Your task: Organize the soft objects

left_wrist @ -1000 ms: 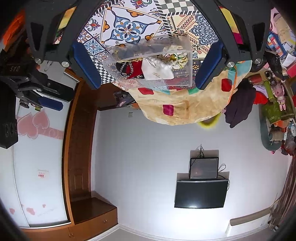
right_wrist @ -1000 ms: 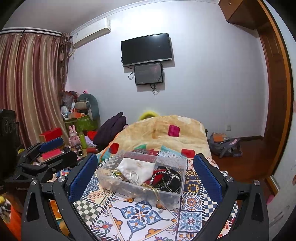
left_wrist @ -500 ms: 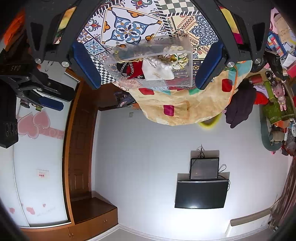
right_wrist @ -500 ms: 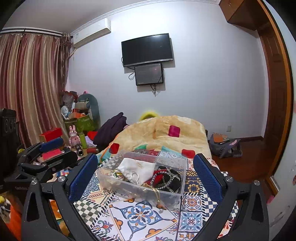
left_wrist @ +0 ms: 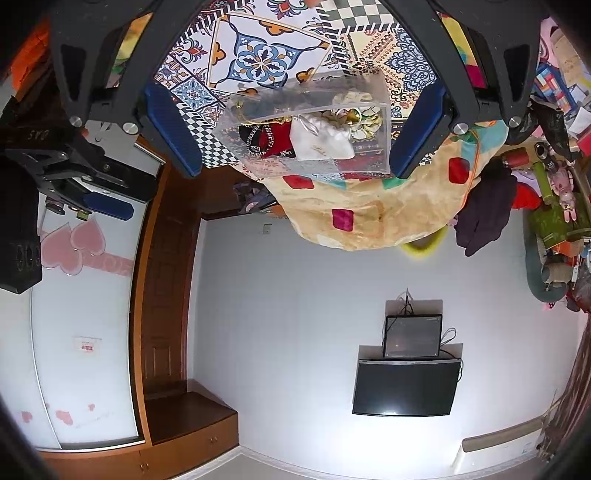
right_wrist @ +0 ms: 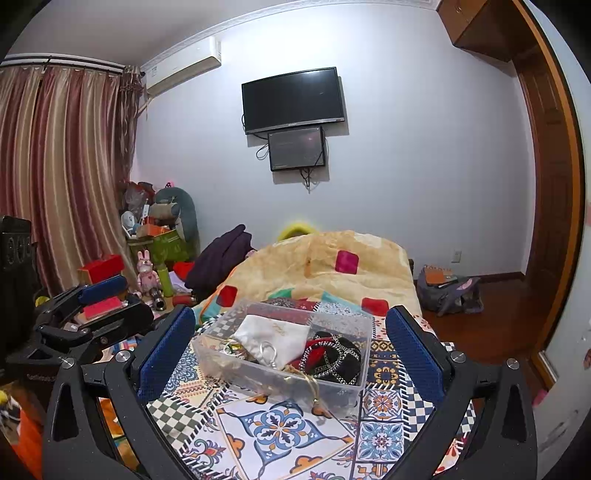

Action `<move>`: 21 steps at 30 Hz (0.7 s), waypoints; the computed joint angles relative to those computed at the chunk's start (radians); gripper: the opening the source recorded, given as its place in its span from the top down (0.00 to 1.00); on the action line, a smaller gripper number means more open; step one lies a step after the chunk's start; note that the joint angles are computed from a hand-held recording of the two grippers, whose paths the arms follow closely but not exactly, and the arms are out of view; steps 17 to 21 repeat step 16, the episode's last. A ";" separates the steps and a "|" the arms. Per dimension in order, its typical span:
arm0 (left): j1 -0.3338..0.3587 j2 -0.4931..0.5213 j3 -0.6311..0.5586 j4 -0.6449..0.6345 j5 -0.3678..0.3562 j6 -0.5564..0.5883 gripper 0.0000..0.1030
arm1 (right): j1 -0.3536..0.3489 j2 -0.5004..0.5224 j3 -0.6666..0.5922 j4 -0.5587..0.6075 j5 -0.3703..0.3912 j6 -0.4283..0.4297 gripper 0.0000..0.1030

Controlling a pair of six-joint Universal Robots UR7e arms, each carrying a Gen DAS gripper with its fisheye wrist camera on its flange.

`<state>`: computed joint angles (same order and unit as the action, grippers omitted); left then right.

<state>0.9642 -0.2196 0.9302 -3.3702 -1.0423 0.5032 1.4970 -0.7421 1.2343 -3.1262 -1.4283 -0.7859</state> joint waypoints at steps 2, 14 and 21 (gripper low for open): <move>-0.001 -0.001 0.004 -0.005 0.000 0.002 0.00 | 0.000 0.000 -0.002 0.003 0.000 -0.001 0.00; -0.002 0.002 -0.004 -0.002 0.012 -0.008 0.00 | 0.003 0.005 -0.015 0.014 -0.010 0.002 0.00; -0.002 0.003 -0.009 0.002 0.019 -0.013 0.00 | 0.003 0.006 -0.016 0.015 -0.012 0.003 0.00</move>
